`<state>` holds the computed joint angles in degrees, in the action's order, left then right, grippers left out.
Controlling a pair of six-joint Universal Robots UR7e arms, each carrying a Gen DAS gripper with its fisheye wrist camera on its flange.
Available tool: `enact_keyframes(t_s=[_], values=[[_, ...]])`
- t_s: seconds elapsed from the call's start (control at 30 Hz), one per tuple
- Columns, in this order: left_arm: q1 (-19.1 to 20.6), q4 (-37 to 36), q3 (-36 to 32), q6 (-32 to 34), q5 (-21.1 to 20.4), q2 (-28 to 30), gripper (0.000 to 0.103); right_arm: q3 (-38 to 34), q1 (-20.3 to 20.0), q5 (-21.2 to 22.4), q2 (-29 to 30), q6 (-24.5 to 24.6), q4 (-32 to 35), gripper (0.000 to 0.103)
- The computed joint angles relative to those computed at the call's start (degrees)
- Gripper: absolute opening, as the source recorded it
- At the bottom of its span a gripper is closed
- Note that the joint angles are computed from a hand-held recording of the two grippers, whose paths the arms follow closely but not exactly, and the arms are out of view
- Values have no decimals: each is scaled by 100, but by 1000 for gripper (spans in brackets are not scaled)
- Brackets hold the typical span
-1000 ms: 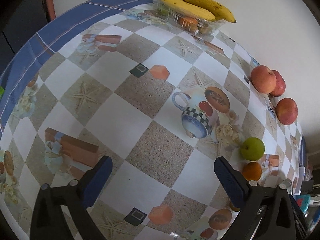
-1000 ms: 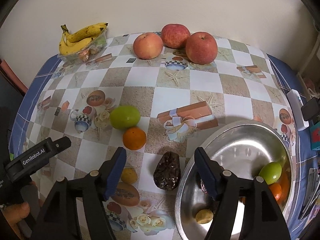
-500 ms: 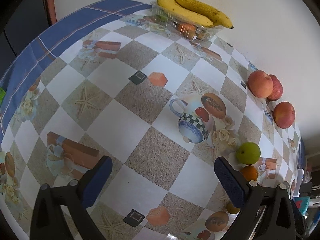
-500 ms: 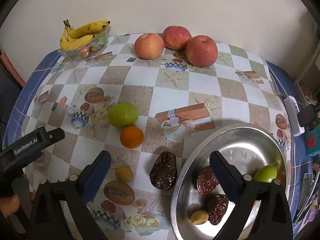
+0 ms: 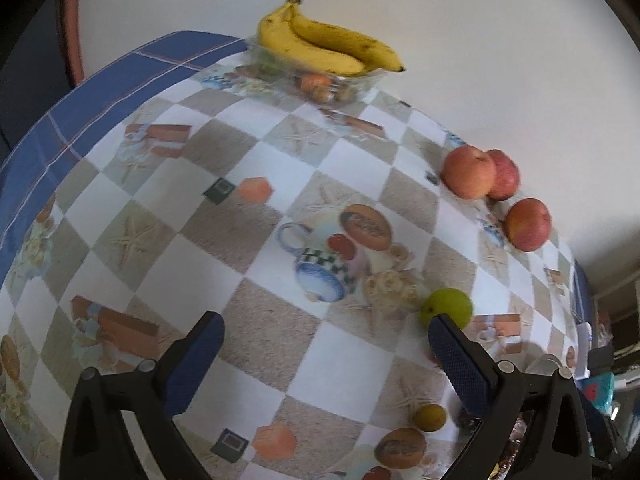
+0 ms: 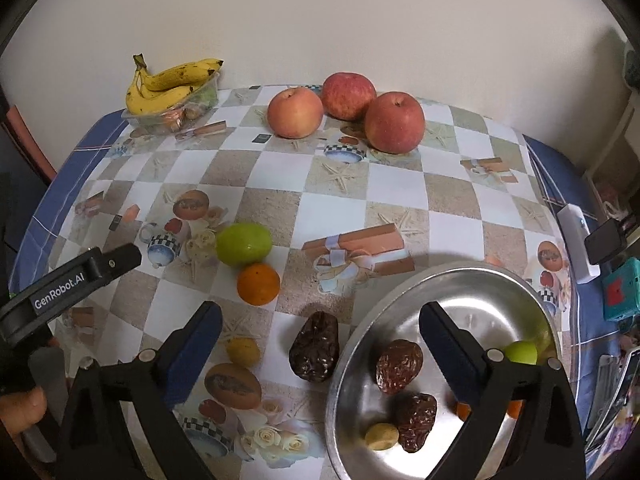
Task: Organize fruits
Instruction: 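Grasp a small yellow fruit with the left gripper while the right gripper grasps a brown date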
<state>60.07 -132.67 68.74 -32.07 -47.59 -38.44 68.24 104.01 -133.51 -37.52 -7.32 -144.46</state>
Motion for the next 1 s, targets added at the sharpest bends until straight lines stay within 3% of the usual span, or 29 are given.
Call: enact_keyframes(t_s=[0.13, 0.47, 0.6, 0.67, 0.83, 1.0], values=[[15, 40, -77, 204, -346, 36, 103, 24, -79, 0, -98, 194, 178, 99], [-31, 605, -252, 240, -668, 212, 101, 148, -323, -131, -367, 958, 374, 99], [-35, 853, -340, 303, -998, 316, 85, 176, -371, -156, -411, 1128, 408, 99], [-23, 911, -380, 334, -1203, 367, 84, 177, -376, -125, -414, 1121, 410, 99], [-28, 921, -421, 499, -1590, 490, 68, 171, -358, -95, -393, 1062, 384, 99], [-57, 973, -499, 630, -1710, 610, 65, 156, -366, -58, -380, 1052, 419, 99]])
